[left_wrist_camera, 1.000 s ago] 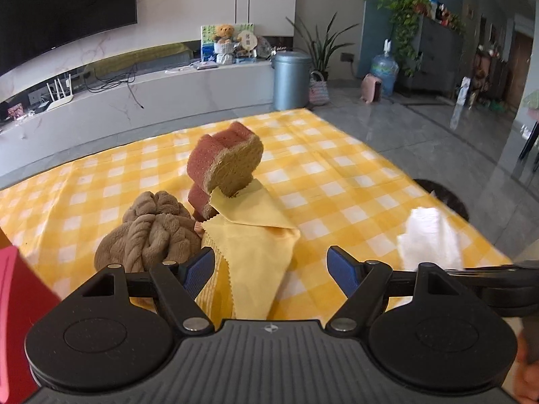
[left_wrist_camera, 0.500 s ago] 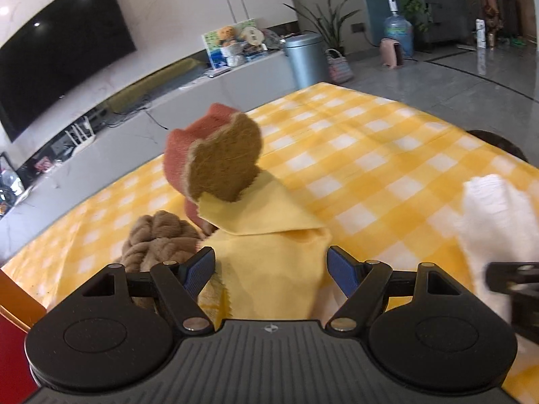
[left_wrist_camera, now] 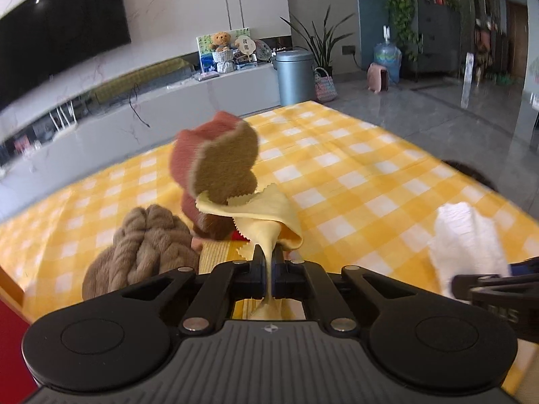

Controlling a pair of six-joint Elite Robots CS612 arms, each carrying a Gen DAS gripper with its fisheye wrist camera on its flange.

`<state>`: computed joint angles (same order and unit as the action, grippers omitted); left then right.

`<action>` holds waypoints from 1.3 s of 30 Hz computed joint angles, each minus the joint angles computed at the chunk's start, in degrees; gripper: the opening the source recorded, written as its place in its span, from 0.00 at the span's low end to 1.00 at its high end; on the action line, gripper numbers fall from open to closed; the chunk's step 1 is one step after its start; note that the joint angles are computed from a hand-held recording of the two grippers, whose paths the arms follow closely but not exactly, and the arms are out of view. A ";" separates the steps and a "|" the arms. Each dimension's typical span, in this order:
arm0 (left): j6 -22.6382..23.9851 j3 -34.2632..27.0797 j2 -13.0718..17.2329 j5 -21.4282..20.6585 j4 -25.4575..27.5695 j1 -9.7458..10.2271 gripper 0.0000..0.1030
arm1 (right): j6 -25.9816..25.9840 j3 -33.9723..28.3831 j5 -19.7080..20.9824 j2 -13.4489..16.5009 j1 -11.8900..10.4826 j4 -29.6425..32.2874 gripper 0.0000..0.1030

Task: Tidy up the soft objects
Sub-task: 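Grasp the yellow cloth with the left tool while the right tool holds the tissues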

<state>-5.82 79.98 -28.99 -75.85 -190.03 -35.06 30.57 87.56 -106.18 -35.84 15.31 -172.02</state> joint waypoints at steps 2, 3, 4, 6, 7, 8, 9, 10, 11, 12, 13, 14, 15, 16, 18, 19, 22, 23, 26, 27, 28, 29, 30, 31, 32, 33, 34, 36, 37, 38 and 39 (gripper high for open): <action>-2.76 1.78 -1.19 -3.89 -0.70 0.89 0.03 | -0.20 -0.01 0.16 0.04 -0.01 -0.08 0.28; -4.44 2.69 -1.74 -5.96 -1.33 1.40 0.03 | -0.29 -0.02 0.27 0.05 0.00 -0.11 0.28; -5.79 3.61 -2.31 -7.77 -1.84 1.84 0.03 | -0.37 -0.01 0.38 0.07 -0.01 -0.16 0.28; -7.39 5.14 -3.25 -10.98 -2.51 2.65 0.03 | -0.51 0.02 0.72 0.09 -0.05 -0.22 0.28; -7.73 5.84 -3.71 -12.36 -2.62 2.95 0.03 | -0.67 0.02 0.95 0.11 -0.07 -0.31 0.28; -7.82 6.63 -4.17 -13.71 -2.58 3.21 0.03 | -0.78 0.05 1.18 0.11 -0.08 -0.51 0.28; -7.65 7.17 -4.49 -14.67 -2.23 3.38 0.03 | -0.85 0.10 1.44 0.10 -0.10 -0.67 0.28; -7.60 7.68 -4.71 -15.24 -2.23 3.46 0.03 | -0.91 0.12 1.64 0.10 -0.10 -0.76 0.28; -7.22 8.23 -4.77 -15.49 -2.68 3.45 0.03 | -0.98 0.06 1.70 0.12 -0.07 -0.64 0.28; -6.41 8.75 -4.83 -15.23 -3.15 3.31 0.03 | -1.09 -0.01 1.59 0.12 0.00 -0.43 0.29; -5.61 9.24 -4.83 -14.54 -3.56 3.09 0.03 | -1.28 -0.08 1.50 0.13 0.06 -0.25 0.29; -4.99 9.77 -4.85 -13.73 -3.82 2.80 0.03 | -1.53 -0.15 1.44 0.15 0.12 -0.09 0.29; -4.65 10.07 -4.79 -13.43 -3.83 2.68 0.03 | -1.76 -0.18 1.42 0.14 0.18 0.05 0.29; -4.53 10.36 -4.80 -13.44 -3.43 2.62 0.04 | -1.91 -0.25 1.37 0.15 0.25 0.21 0.29; -4.34 10.74 -4.62 -13.27 -3.08 2.57 0.05 | -2.30 -0.42 1.25 0.20 0.39 0.47 0.29; -3.72 10.77 -4.41 -12.54 -3.45 2.42 0.05 | -2.50 -0.52 1.15 0.23 0.44 0.68 0.29; -2.09 10.94 -3.87 -8.62 -4.41 1.79 0.13 | -3.10 -1.00 0.84 0.41 0.60 1.41 0.29; -1.87 10.99 -3.76 -7.86 -4.53 1.67 0.23 | -3.35 -1.15 0.74 0.46 0.65 1.57 0.29; -1.61 11.20 -3.24 -6.79 -6.07 1.57 0.54 | -3.84 -1.39 0.54 0.55 0.79 1.86 0.31; -1.26 11.25 -3.00 -5.62 -6.82 1.33 0.58 | -3.87 -1.44 0.49 0.56 0.84 2.02 0.32; -0.85 11.27 -2.78 -4.31 -7.27 1.08 0.59 | -3.91 -1.49 0.49 0.58 0.85 2.15 0.32; -0.48 11.25 -2.61 -3.27 -7.20 0.87 0.63 | -3.96 -1.52 0.53 0.61 0.85 2.17 0.32; -0.32 11.14 -2.52 -2.73 -6.57 0.76 0.65 | -4.00 -1.54 0.58 0.63 0.85 2.18 0.33; -0.51 11.05 -2.51 -2.80 -5.66 0.77 0.65 | -4.03 -1.54 0.63 0.64 0.84 2.17 0.33; -0.91 10.96 -2.51 -3.22 -4.83 0.87 0.64 | -4.06 -1.51 0.64 0.64 0.84 2.12 0.33; -1.51 11.05 -2.37 -3.80 -5.64 1.04 0.55 | -4.06 -1.51 0.64 0.64 0.84 2.12 0.33; -1.86 11.15 -2.27 -4.49 -6.40 1.19 0.41 | -3.94 -1.51 0.66 0.66 0.85 2.05 0.33; -1.87 11.25 -2.28 -5.12 -6.86 1.40 0.02 | -3.84 -1.53 0.76 0.70 0.83 1.96 0.33; -1.98 11.35 -2.45 -4.94 -6.46 1.42 0.02 | -3.79 -1.50 0.86 0.71 0.80 1.86 0.33; -2.17 11.50 -2.74 -5.12 -5.87 1.47 0.02 | -3.81 -1.47 0.94 0.71 0.79 1.72 0.33; -2.39 11.68 -3.06 -5.72 -5.25 1.60 0.02 | -3.86 -1.38 1.06 0.70 0.75 1.52 0.33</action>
<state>-8.21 91.66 -32.05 -81.57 -195.28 -33.46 26.71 86.18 -105.12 -35.14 16.06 -170.50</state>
